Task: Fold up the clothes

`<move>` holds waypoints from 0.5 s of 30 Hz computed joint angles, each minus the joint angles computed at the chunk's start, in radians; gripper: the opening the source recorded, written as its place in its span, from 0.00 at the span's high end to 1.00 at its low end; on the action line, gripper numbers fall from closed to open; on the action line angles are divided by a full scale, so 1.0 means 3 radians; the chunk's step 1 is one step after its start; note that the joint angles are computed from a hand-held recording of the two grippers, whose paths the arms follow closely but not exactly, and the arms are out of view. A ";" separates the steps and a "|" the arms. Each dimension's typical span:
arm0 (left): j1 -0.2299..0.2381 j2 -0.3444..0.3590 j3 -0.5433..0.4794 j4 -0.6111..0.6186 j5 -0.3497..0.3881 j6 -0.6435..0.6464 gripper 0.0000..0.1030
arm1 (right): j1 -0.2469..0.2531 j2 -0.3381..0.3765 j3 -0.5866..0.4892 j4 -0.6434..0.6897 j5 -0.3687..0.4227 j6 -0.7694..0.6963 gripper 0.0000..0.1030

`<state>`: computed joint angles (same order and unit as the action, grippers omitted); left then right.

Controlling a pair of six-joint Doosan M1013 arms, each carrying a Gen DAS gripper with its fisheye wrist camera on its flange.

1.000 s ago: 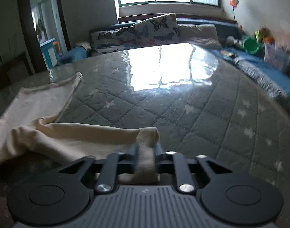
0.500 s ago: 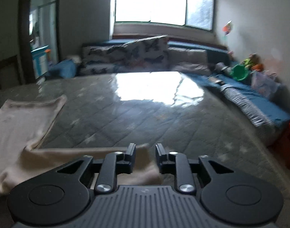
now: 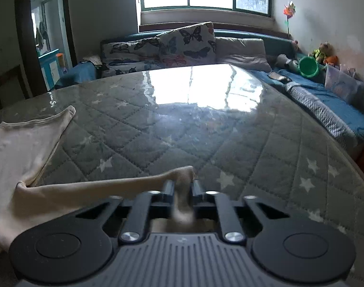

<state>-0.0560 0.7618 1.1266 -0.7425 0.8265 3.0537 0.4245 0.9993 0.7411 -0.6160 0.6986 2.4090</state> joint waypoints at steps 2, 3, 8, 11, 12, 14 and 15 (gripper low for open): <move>0.0037 0.0009 -0.0028 -0.0127 0.0115 0.0102 0.92 | 0.0051 0.0028 -0.0056 -0.0429 0.0064 0.0138 0.93; 0.0056 0.0014 -0.0044 -0.0191 0.0178 0.0151 0.92 | 0.0067 0.0035 -0.0071 -0.0584 0.0065 0.0196 0.93; 0.0038 0.0046 -0.0089 -0.0068 0.0226 0.0067 0.91 | 0.0091 0.0281 -0.0538 -0.0580 0.0430 -0.0136 0.84; 0.0028 0.0020 -0.0020 -0.0118 0.0172 0.0099 0.82 | 0.0085 0.0416 -0.0793 -0.0407 0.0688 -0.0282 0.83; 0.0030 0.0018 -0.0016 -0.0134 0.0190 0.0081 0.76 | 0.0089 0.0389 -0.0738 -0.0428 0.0645 -0.0218 0.83; 0.0034 0.0014 -0.0005 -0.0168 0.0202 0.0096 0.75 | 0.0097 0.0318 -0.0601 -0.0475 0.0525 -0.0090 0.81; 0.0035 0.0004 0.0011 -0.0183 0.0184 0.0094 0.75 | 0.0103 0.0252 -0.0478 -0.0487 0.0385 -0.0046 0.81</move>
